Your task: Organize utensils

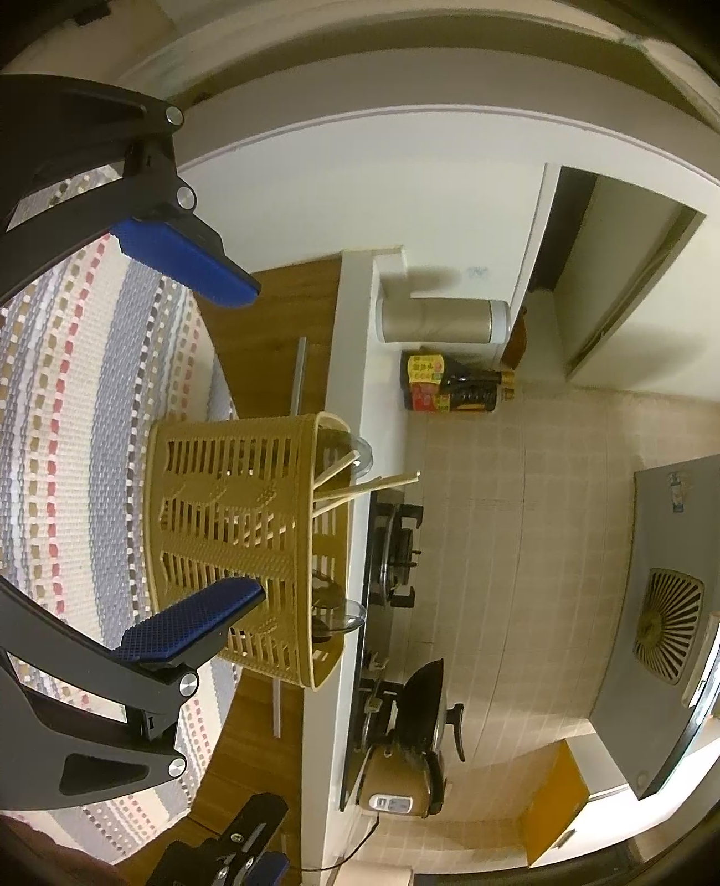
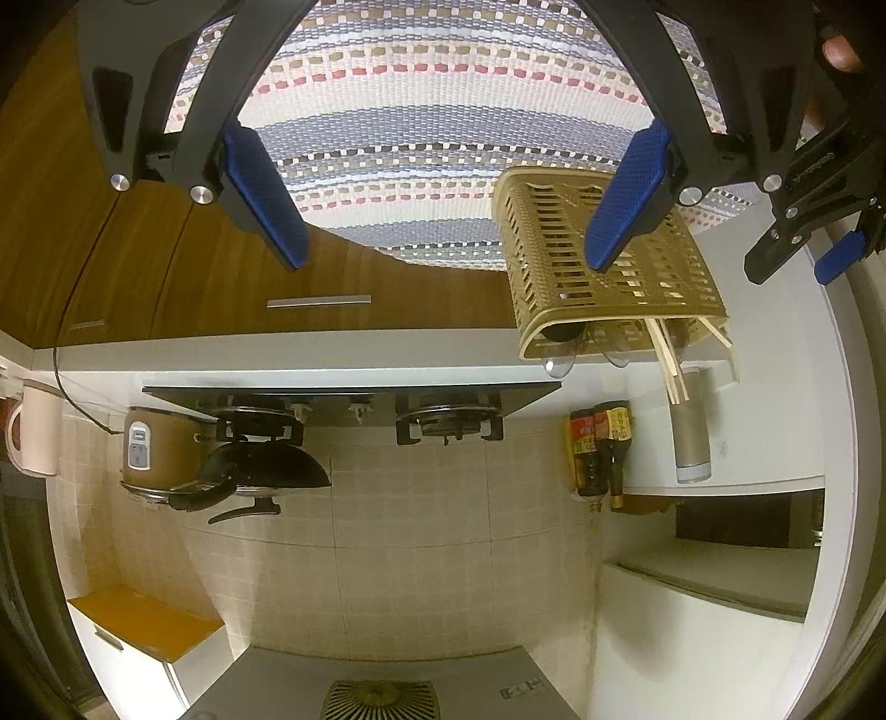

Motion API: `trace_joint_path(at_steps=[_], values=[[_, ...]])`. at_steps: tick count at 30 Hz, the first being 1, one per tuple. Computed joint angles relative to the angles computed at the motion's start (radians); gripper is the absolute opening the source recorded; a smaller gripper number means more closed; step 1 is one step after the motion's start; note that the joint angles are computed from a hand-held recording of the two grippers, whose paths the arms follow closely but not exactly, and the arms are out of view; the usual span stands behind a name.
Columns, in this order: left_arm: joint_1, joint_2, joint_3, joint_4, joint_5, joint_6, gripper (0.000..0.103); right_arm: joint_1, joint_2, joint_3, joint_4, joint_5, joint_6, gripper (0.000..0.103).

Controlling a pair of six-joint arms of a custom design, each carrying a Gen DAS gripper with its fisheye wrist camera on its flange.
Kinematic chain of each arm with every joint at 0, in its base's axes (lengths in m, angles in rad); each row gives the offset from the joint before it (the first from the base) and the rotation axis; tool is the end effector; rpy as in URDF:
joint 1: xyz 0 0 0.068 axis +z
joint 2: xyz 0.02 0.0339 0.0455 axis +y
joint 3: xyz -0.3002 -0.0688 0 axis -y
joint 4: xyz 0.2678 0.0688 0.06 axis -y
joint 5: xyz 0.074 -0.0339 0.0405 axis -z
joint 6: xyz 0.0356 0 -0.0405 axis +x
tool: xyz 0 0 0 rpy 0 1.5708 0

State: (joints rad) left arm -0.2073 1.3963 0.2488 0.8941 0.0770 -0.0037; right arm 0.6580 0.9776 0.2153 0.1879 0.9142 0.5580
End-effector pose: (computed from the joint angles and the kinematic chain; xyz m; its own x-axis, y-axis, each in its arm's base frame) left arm 0.2329 -0.0518 0.1622 -0.2464 0.0480 -0.9680 0.2772 0.9605 -0.0229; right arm 0.1499 0.0802 0.1689 -0.2838 0.1892 -0.9400 0.3573 0.9306 0.0794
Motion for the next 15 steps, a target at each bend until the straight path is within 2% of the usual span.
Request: trace_joint_path(at_steps=[15], values=[[0.008,-0.002,0.002,-0.009,0.02,-0.005,0.095,-0.029,0.023,0.004,0.004,-0.046,0.009,0.095]])
